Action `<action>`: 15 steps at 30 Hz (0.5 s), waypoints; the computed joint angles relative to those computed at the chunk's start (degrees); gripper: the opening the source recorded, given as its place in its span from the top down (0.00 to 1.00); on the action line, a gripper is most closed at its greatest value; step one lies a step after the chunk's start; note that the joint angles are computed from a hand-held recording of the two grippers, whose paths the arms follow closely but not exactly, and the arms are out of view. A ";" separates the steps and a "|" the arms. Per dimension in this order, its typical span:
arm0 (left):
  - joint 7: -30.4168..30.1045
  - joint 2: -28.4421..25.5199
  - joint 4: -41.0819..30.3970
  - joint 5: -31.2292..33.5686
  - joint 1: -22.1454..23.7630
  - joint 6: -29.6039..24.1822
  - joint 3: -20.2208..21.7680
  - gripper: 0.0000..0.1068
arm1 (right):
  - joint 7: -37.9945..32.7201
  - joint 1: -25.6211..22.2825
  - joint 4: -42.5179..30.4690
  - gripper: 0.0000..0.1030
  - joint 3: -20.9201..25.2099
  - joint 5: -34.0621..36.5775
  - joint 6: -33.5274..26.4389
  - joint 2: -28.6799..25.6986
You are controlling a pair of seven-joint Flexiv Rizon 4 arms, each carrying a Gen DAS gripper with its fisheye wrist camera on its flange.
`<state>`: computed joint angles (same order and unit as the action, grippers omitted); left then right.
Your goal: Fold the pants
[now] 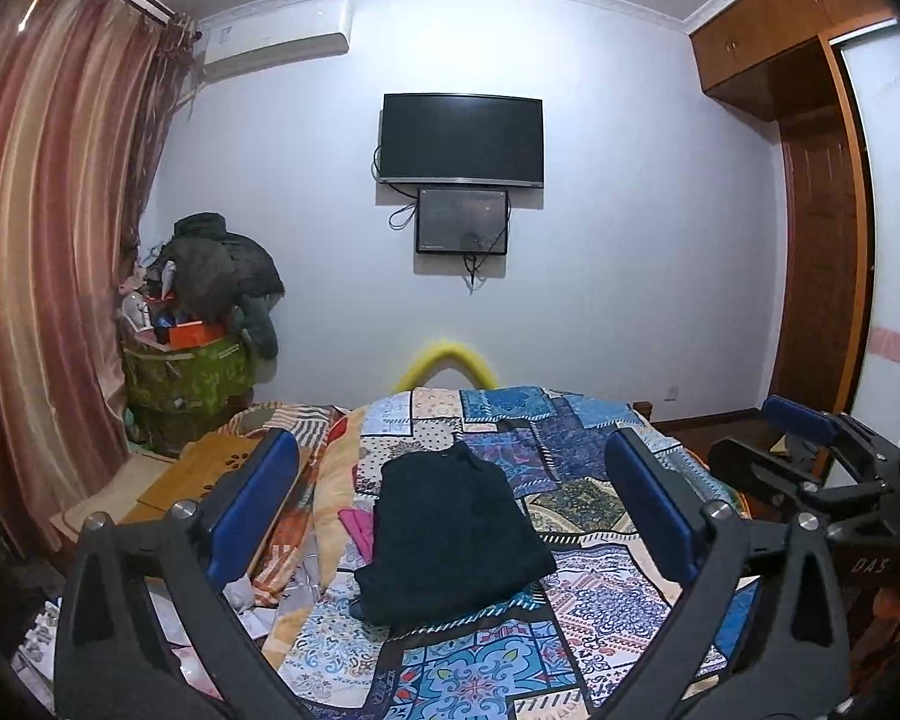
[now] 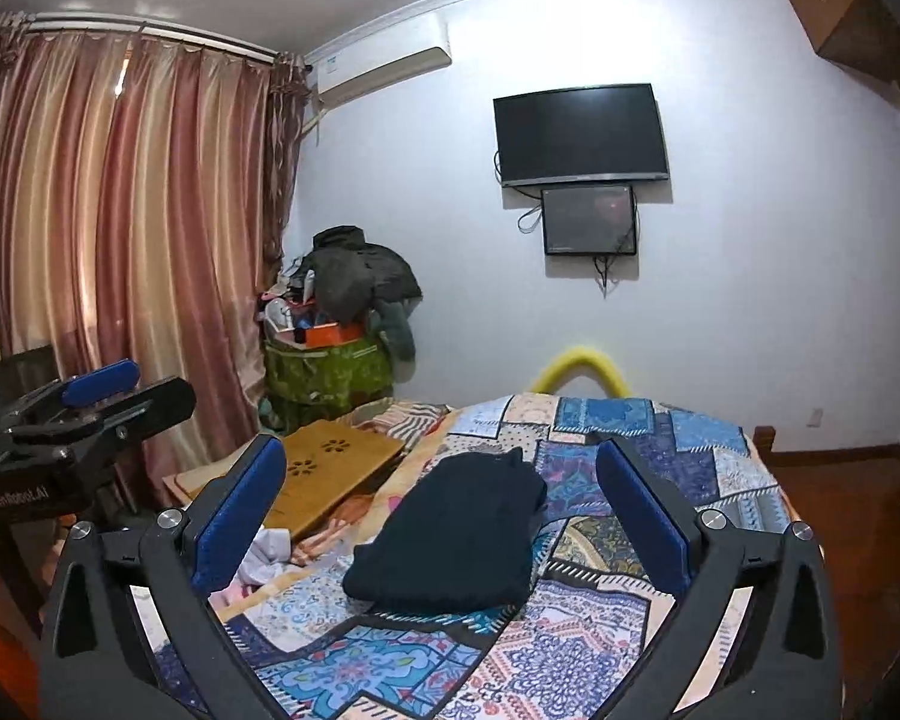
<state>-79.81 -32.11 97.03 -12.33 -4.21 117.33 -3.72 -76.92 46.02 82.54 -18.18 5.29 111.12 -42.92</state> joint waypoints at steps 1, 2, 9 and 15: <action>-0.20 -0.03 0.09 0.45 0.38 0.09 -0.42 0.04 | 0.06 0.01 0.19 0.00 0.05 0.17 0.16 0.07; -0.51 -0.02 0.14 0.93 0.89 -0.01 -0.94 0.04 | 0.13 -0.13 0.00 0.00 0.14 0.15 0.01 0.06; -1.29 -0.24 -0.04 2.40 1.92 -1.14 -1.86 0.04 | -0.75 1.32 1.05 0.00 -1.38 1.85 0.70 0.29; -1.85 -0.71 -0.47 2.32 1.88 -1.59 -1.76 0.04 | -1.49 1.41 1.69 0.00 -1.06 2.27 0.94 0.53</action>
<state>-81.66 -32.83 96.55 -10.02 -2.33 115.74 -5.48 -78.41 47.43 84.23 -19.24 7.56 112.06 -42.39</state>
